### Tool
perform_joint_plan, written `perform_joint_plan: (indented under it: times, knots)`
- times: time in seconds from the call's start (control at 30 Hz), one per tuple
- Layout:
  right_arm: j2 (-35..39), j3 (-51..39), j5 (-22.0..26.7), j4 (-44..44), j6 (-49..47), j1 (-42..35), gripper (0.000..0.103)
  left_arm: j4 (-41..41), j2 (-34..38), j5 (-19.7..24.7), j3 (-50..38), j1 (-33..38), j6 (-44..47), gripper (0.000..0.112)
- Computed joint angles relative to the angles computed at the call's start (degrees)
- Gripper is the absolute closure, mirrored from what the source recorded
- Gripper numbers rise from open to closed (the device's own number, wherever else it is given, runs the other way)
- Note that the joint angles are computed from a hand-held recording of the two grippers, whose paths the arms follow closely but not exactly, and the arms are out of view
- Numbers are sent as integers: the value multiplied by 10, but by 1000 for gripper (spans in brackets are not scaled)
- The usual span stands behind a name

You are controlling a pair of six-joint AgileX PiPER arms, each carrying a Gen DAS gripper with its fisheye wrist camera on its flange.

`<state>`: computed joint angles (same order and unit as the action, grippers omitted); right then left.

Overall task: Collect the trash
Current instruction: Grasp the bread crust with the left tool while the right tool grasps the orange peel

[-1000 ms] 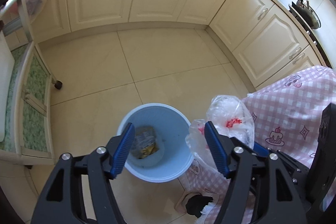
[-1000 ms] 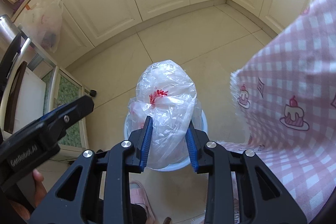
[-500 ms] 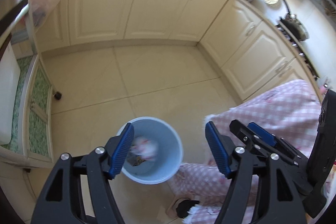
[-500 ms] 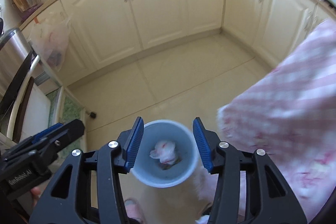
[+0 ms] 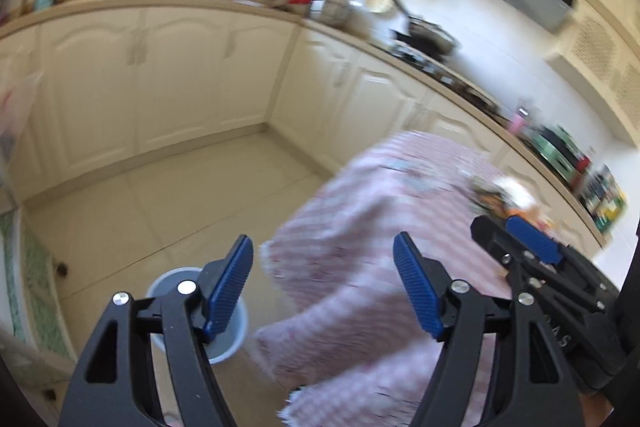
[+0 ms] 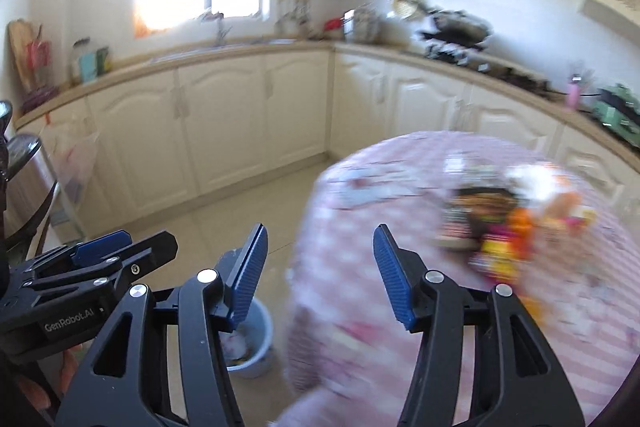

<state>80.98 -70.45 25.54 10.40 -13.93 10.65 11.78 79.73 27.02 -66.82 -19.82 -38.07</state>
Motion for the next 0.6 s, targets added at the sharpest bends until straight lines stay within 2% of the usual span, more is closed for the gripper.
perform_joint_plan:
  times: [0.1, 0.17, 0.37, 0.6]
  knots:
    - [-36, 25, 15, 75, -86, -84, 49, 68, 25, 31, -42, -82, -57, 41]
    - [-45, 34, 28, 118, -138, -142, 49, 80, 49, 51, -78, -127, -61, 41]
    - [-29, 33, 78, 219, -251, -282, 49, 81, 151, 117, -206, -198, -28, 41]
    - [-1, 23, 128, 256, -300, -337, 48, 62, 258, 189, -336, -219, 19, 42]
